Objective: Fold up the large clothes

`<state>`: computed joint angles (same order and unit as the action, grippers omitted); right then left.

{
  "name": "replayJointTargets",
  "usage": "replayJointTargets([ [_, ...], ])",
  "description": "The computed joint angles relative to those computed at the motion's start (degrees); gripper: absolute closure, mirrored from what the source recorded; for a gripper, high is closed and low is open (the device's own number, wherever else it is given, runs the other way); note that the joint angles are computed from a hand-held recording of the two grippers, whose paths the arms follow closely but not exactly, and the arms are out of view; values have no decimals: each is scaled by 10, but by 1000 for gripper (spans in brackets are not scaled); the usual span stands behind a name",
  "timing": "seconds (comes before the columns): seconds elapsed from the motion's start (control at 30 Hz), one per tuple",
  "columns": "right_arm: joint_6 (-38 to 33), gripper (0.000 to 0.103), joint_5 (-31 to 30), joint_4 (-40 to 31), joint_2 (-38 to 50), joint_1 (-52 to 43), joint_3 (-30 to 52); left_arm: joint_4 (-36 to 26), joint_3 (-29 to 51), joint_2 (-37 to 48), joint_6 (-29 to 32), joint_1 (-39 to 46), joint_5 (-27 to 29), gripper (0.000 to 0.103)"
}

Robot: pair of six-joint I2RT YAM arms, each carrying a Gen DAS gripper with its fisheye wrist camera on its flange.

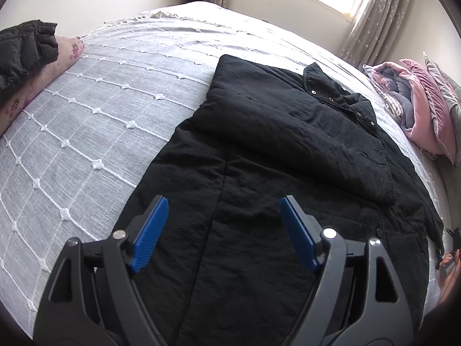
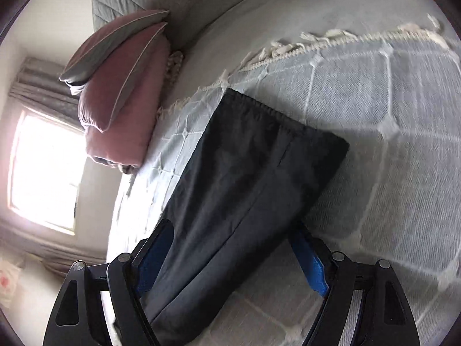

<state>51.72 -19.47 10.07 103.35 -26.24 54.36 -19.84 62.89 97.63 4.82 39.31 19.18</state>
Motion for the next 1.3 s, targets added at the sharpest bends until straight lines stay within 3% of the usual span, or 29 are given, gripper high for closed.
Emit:
replayJointTargets([
  [0.1, -50, 37, 71, -83, 11, 15, 53, 1, 1, 4, -4, -3, -4, 23],
  [0.13, -58, 58, 86, -107, 15, 18, 68, 2, -1, 4, -3, -4, -7, 23],
  [0.17, -66, 87, 101, -142, 21, 20, 89, 3, -2, 3, -3, -5, -9, 23],
  [0.33, -88, 93, 136, -182, -20, 29, 110, 0, 2, 3, -1, 3, 3, 23],
  [0.53, -134, 95, 241, -211, -96, 105, 133, -15, 14, 4, 6, 14, 24, 23],
  [0.8, -161, 95, 317, -266, -165, 218, 176, -32, 41, 15, -5, 42, 59, 23],
  [0.9, -186, 95, 354, -285, -163, 265, 219, -30, 43, 18, -6, 42, 53, 23],
  [1.1, -259, 95, 387, -257, -141, 388, 277, -41, 53, 24, -11, 49, 66, 23],
  [1.3, -324, 95, 429, -253, -19, 554, 409, -44, 57, 28, -10, 51, 65, 23],
])
